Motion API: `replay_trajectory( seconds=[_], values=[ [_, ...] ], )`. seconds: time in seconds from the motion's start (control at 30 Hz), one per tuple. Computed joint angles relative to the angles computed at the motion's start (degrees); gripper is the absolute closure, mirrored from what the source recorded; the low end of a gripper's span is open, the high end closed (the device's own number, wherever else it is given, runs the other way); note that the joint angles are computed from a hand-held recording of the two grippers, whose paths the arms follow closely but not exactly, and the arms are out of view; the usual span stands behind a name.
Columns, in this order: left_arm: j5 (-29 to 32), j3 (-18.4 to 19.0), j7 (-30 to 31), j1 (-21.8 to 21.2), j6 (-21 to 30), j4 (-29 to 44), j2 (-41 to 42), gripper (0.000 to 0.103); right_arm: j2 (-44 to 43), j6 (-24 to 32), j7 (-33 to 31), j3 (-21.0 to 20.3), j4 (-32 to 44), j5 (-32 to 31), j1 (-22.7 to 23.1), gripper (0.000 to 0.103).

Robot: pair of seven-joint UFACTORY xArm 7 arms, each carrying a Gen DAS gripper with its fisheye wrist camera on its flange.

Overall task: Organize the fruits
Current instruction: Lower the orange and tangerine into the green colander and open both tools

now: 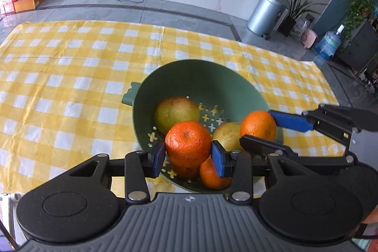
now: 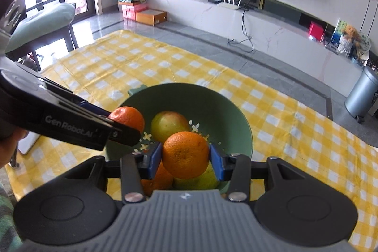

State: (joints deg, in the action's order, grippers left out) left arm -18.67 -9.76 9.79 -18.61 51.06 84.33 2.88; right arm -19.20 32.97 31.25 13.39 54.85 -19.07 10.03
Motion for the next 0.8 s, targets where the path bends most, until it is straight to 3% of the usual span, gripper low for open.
replay_trajectory(
  seconds=[0.23,0.57,0.8],
  values=[
    [4.92,-0.20,-0.40,-0.65,5.07,4.82,3.77,0.056,4.67,-0.53,-7.14,-2.14,1.64,1.21,1.30,0.061],
    [6.62,-0.33,-1.11,-0.98,5.16,6.13,5.41,0.056,7.34,-3.43,-15.85,-3.12,2.49,0.45,1.90,0.061],
    [8.24,-0.45,-1.53,-1.53,4.23,5.75,5.57,0.053,8.54,-4.00,-18.68,-3.25,3.18,0.95,2.24,0.060]
  ],
)
